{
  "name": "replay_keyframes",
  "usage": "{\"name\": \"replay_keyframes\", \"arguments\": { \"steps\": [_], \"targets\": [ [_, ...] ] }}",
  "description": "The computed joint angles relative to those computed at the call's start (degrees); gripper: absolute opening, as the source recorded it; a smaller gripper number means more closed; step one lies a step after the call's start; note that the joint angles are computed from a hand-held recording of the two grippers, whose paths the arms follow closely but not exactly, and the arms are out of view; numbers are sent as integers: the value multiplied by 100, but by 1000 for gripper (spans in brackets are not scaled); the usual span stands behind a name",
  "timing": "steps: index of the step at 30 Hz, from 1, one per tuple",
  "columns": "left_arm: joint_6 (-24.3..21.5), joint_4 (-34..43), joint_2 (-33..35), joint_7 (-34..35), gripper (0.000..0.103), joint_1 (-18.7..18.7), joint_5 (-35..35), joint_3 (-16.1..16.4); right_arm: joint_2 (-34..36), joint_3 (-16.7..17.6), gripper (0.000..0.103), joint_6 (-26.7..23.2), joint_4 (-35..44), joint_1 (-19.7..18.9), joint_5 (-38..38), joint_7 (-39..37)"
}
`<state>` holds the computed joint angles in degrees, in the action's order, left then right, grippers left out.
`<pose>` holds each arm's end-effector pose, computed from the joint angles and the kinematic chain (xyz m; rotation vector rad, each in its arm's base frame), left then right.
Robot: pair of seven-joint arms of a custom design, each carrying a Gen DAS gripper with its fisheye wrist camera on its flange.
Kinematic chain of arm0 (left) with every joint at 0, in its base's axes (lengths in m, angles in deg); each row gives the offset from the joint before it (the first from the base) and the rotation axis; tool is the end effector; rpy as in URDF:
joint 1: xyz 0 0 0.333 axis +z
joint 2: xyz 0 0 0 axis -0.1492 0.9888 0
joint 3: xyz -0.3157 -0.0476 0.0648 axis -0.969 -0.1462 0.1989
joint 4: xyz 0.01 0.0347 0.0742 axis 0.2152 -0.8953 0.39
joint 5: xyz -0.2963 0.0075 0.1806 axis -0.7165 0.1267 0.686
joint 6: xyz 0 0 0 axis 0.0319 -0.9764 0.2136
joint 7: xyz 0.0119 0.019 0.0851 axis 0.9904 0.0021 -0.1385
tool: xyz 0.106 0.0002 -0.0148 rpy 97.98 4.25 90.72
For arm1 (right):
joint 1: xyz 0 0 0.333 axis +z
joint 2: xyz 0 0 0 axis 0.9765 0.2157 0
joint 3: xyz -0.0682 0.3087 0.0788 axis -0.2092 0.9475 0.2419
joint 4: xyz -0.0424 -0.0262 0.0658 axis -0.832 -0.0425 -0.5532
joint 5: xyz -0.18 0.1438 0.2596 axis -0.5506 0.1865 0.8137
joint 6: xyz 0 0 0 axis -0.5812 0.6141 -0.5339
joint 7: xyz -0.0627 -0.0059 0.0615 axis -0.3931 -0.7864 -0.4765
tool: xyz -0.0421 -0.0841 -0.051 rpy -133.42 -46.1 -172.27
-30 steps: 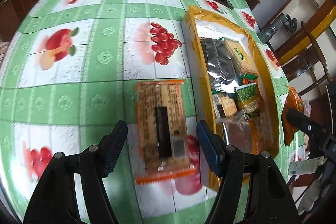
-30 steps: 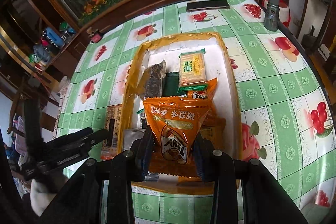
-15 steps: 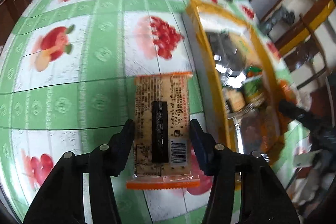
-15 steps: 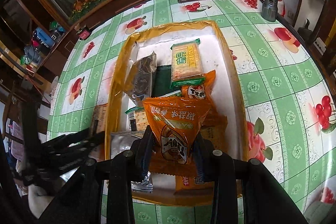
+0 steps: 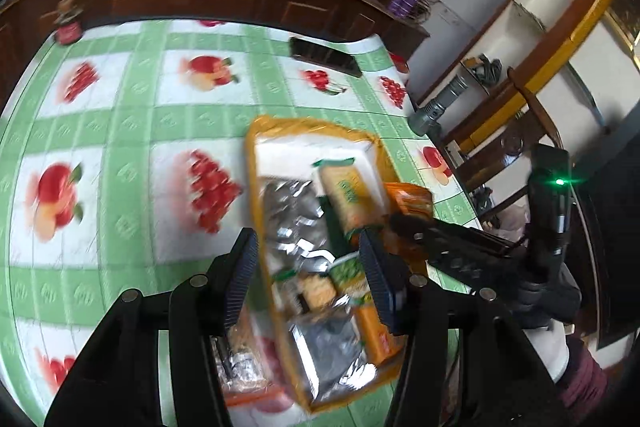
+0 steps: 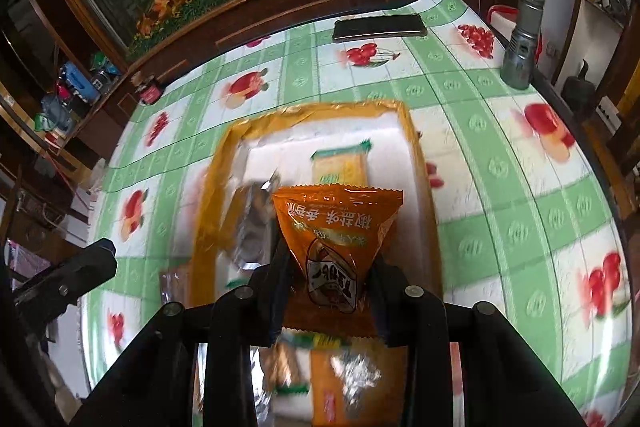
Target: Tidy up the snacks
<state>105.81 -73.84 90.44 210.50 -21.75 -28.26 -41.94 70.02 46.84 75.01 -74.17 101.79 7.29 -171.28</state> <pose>0.5162 -0.3001 0.4653 1.2122 -2.5283 1.0160 0.3786 0.2905 0.4392 -1.2640 2.3807 -0.3908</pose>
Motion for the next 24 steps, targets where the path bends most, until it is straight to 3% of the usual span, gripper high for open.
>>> {"name": "replay_keyframes", "arguments": {
  "steps": [3,7,13,16,24],
  "targets": [
    [66,28,-17,98,52,31,-64,5,79,-83,36,128,-21,-34,124,-195],
    [369,-395,-141,-241,60,14,551,191,203,-99,36,203,-17,-34,115,-242],
    [458,-992,-78,-908,61,56,1231,312,390,-212,45,461,49,-49,-2,-179],
    [699,-1168,-29,-1013,61,26,1408,242,315,-167,47,198,143,10,-226,135],
    [1258,-1329,200,-1538,61,-183,2318,176,-119,123,48,331,-133,110,-440,827]
  ]
}}
